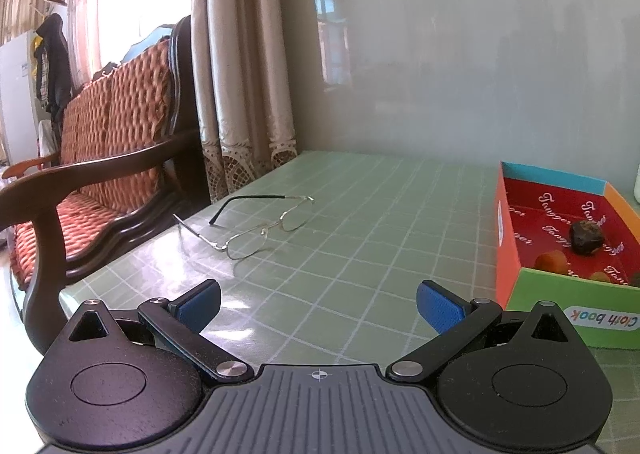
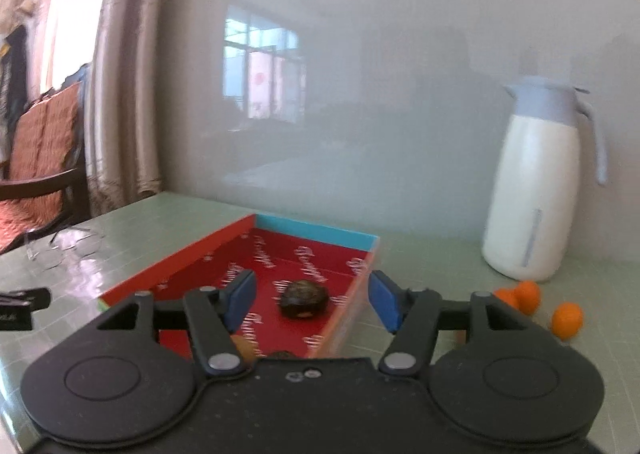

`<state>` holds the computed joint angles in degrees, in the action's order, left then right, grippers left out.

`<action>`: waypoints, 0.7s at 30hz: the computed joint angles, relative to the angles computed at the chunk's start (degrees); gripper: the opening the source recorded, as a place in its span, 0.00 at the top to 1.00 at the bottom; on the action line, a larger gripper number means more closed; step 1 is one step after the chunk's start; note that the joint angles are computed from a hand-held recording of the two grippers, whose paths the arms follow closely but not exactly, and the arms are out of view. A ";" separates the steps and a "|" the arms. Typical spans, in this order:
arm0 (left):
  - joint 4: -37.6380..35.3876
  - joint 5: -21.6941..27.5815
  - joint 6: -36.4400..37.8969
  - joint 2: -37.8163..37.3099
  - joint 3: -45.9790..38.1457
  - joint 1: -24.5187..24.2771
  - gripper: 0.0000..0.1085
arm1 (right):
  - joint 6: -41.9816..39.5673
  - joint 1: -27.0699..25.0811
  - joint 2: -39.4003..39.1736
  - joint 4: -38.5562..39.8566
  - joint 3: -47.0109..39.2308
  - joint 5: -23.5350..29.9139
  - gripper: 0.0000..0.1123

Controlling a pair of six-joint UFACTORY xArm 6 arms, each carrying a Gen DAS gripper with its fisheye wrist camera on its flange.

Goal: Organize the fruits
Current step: 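Carry the dark brown fruit into the red box and open the right gripper, then reach the left gripper to an orange tangerine and close on it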

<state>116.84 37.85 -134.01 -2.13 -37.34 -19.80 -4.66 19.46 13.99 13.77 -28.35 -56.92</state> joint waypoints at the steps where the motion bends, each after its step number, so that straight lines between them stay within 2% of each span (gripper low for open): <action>1: -0.04 -0.01 -0.02 0.03 -0.10 -0.18 0.05 | 1.25 -1.04 -0.33 -0.65 0.25 0.59 0.45; 8: -0.54 0.39 0.19 0.80 -1.48 -2.65 0.05 | 11.09 -10.10 -3.35 -7.40 2.09 8.65 0.39; 9: -0.76 0.52 0.51 1.08 -1.85 -3.19 0.05 | 12.76 -11.78 -3.52 -8.98 2.56 8.55 0.29; 10: -0.90 0.63 0.85 1.37 -2.26 -3.83 0.05 | 13.97 -13.38 -3.61 -9.99 3.03 8.25 0.25; 14: -1.88 1.32 2.38 2.55 -3.94 -6.17 0.05 | 18.10 -20.05 -4.58 -14.52 4.67 8.04 0.24; 18: -2.69 2.55 3.17 3.62 -5.55 -8.87 0.05 | 18.04 -24.86 -4.55 -15.70 6.12 6.82 0.23; 19: -2.81 2.80 3.24 3.90 -6.02 -9.57 0.05 | 17.82 -25.75 -5.04 -15.57 6.21 8.06 0.23; 21: -3.07 3.40 3.17 4.66 -7.13 -10.97 0.05 | 19.48 -28.56 -4.80 -18.33 6.33 6.83 0.22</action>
